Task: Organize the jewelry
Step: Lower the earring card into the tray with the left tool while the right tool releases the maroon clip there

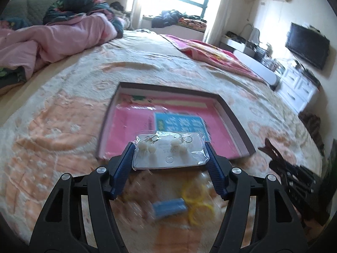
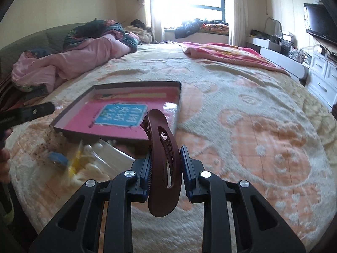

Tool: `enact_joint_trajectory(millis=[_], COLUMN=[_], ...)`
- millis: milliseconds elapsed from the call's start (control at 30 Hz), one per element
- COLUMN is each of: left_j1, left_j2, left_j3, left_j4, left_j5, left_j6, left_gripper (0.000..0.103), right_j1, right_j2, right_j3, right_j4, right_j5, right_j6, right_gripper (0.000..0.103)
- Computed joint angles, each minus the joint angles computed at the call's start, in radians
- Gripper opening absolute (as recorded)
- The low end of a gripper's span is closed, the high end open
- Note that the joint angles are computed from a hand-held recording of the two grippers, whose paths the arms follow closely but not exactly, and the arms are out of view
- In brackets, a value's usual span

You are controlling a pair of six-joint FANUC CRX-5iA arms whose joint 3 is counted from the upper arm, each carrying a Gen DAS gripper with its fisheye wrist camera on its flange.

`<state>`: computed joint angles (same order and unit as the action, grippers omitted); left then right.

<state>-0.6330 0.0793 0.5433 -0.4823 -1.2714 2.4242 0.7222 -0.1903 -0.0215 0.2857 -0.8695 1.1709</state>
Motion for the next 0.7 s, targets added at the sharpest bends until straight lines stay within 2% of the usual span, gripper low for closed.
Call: enact_joint_trajectory(millis=[233, 467, 700], left_j1=[0.046, 0.12, 0.165], left_j2=[0.001, 0.014, 0.05], left_j3=[0.009, -0.01, -0.005], left_j4=[-0.037, 0.017, 0.075], left_j5=[-0.014, -0.02, -0.013], left_j6=[-0.015, -0.052, -0.132], left_gripper=[0.057, 0.057, 0.057], right_j1=[0.023, 0.016, -0.012], right_j2=[0.07, 0.161, 0.28], right_j3=[0.066, 0.157, 0.292], right_j4=[0.011, 0.004, -0.053], right_j5=[0.012, 0.009, -0.055], right_j6=[0.024, 0.042, 0.074], right_gripper=[0.024, 0.024, 0.024])
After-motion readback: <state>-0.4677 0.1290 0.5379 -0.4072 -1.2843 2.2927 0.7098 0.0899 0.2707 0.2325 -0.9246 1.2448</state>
